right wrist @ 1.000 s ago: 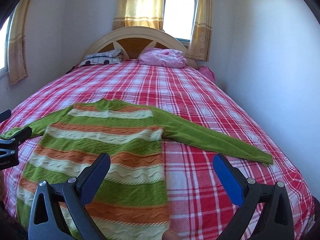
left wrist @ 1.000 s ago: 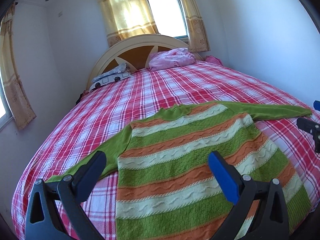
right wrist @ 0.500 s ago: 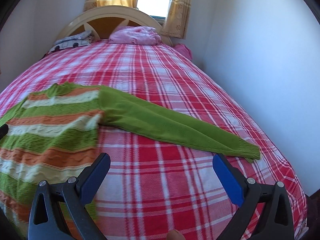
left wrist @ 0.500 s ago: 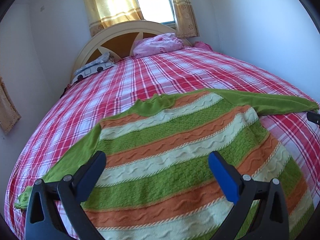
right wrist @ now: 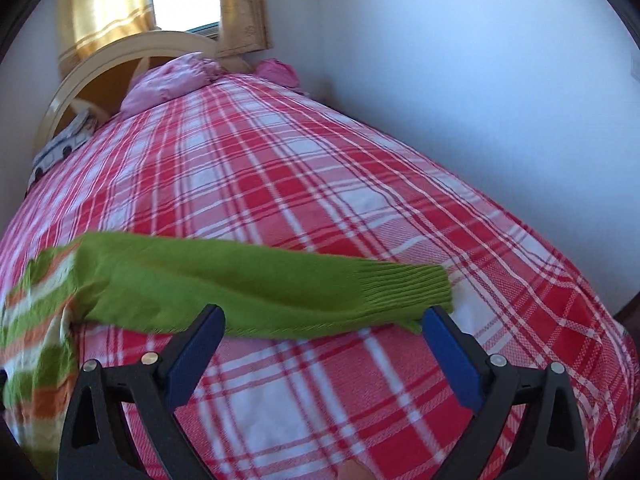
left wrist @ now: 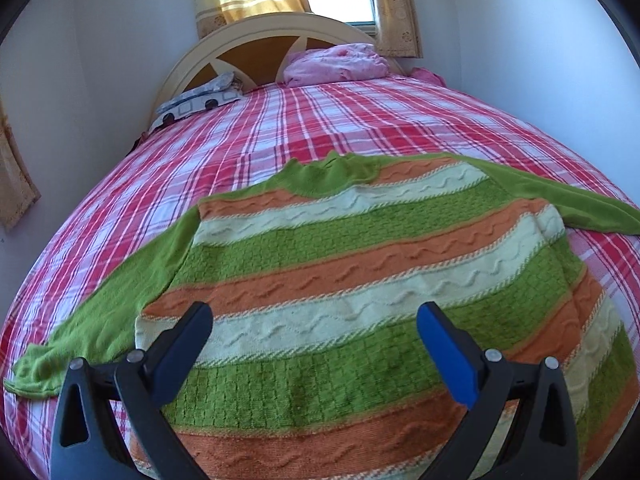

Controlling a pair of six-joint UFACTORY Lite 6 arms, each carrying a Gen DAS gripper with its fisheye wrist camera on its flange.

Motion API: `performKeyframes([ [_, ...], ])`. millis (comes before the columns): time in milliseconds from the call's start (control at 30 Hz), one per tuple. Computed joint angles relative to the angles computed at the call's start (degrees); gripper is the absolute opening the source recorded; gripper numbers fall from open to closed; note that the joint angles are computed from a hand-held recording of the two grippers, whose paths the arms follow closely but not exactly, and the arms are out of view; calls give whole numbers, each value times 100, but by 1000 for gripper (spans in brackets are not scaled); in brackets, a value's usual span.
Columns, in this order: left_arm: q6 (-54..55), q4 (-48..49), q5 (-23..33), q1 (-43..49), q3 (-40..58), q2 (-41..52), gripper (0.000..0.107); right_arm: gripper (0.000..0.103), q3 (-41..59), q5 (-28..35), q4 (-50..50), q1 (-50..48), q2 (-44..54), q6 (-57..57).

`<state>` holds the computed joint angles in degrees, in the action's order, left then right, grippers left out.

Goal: Fold small clothes
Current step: 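Move the right gripper to the green sleeve cuff and close on it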

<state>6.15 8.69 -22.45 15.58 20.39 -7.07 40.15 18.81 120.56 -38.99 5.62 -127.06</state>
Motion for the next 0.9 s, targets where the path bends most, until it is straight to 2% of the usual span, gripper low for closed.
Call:
performKeyframes([
  [33, -126, 116, -51, 70, 16, 104, 103, 84, 201, -26, -318, -45, 197, 340],
  [67, -201, 165, -70, 108, 56, 203, 103, 81, 464, -17, -582, -100, 479, 632],
  [267, -653, 636, -177, 276, 22, 214, 103, 73, 1529, -309, -812, -216, 1559, 1139],
  [433, -561, 556, -284, 285, 12, 284, 103, 72, 2036, -492, -1035, -259, 2140, 1422],
  [533, -612, 556, -280, 277, 2, 275, 103, 72, 1862, 30, -2110, -629, 1916, 2695],
  [600, -715, 667, -309, 306, -23, 261, 103, 72, 1410, 748, -2582, -1095, 1435, 3297],
  [700, -617, 570, -331, 265, -21, 294, 103, 72, 752, 1331, -2915, -1353, 755, 3530],
  [800, -454, 426, -350, 214, -40, 293, 103, 70, 436, 1656, -3112, -1316, 573, 3653],
  [900, -527, 512, -377, 251, -63, 265, 103, 58, 810, 1548, -3030, -1071, 1189, 3821],
])
